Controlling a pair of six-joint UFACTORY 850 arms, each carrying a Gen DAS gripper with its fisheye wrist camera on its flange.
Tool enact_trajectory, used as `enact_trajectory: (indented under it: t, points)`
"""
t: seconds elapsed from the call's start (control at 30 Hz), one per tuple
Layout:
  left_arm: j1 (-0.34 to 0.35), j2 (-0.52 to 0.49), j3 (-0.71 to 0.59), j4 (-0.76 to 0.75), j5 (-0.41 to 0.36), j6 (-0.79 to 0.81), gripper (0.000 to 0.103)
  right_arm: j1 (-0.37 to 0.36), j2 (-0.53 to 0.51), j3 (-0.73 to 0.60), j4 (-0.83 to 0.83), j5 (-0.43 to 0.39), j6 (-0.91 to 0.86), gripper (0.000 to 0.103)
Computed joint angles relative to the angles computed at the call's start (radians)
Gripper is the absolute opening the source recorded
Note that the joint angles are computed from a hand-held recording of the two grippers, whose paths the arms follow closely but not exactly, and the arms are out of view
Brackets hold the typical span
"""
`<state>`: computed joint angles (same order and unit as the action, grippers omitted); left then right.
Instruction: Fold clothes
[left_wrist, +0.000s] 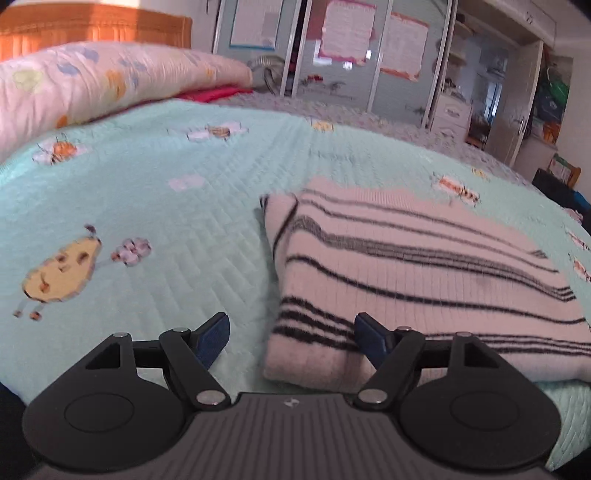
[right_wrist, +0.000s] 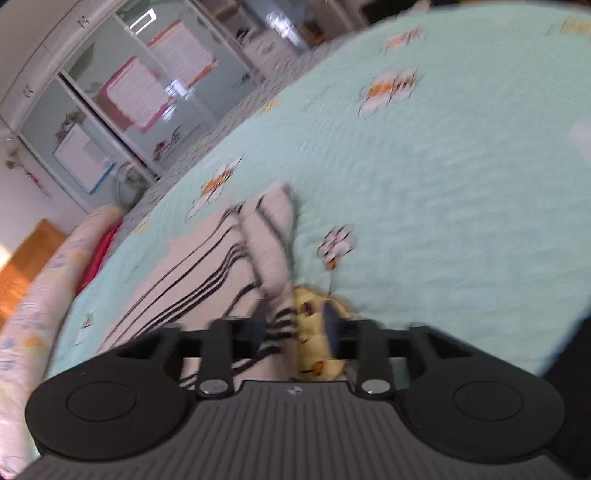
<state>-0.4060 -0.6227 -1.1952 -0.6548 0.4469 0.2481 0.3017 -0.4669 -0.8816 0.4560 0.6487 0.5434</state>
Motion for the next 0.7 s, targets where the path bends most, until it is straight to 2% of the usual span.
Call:
enact_trajectory:
  t: [0.07, 0.1, 0.13, 0.17, 0.27, 0.37, 0.43, 0.57, 0.6, 0.67, 0.7]
  points:
    - [-0.001, 0.012, 0.014, 0.037, 0.003, -0.032, 0.078, 0.019, 0.01, 0.021, -0.066, 0.041, 0.02, 0.039]
    - [0.0, 0.011, 0.016, 0.056, -0.01, -0.049, 0.078, 0.029, 0.013, 0.027, -0.095, 0.058, 0.023, 0.042]
    - [-0.001, 0.001, 0.008, 0.055, -0.037, -0.051, 0.078, 0.033, 0.006, 0.021, -0.129, 0.048, 0.023, 0.049]
    - [-0.001, -0.005, 0.004, 0.052, -0.056, -0.054, 0.078, 0.036, -0.005, 0.004, -0.12, 0.013, -0.006, 0.05]
    - [-0.001, 0.001, 0.024, 0.044, -0.056, -0.076, 0.078, 0.029, -0.031, -0.039, 0.05, -0.077, -0.13, 0.049]
    - [-0.008, 0.02, 0.041, 0.008, -0.04, -0.053, 0.078, 0.005, -0.017, -0.006, 0.056, -0.032, -0.032, 0.048]
    - [-0.023, 0.039, 0.062, 0.027, -0.003, -0.05, 0.078, 0.023, -0.009, 0.0, 0.114, 0.007, -0.093, 0.049]
    - [-0.052, 0.042, 0.07, 0.164, 0.069, -0.086, 0.078, 0.064, -0.008, 0.003, -0.001, 0.107, -0.141, 0.049]
    - [-0.056, 0.038, 0.066, 0.181, 0.074, -0.085, 0.078, 0.07, -0.015, -0.011, -0.03, 0.096, -0.165, 0.05]
    - [-0.05, 0.019, 0.048, 0.154, 0.029, -0.057, 0.078, 0.082, -0.033, -0.045, -0.073, 0.05, -0.218, 0.056]
    - [-0.047, 0.009, 0.038, 0.139, 0.007, -0.041, 0.078, 0.083, -0.045, -0.069, -0.047, 0.001, -0.274, 0.06]
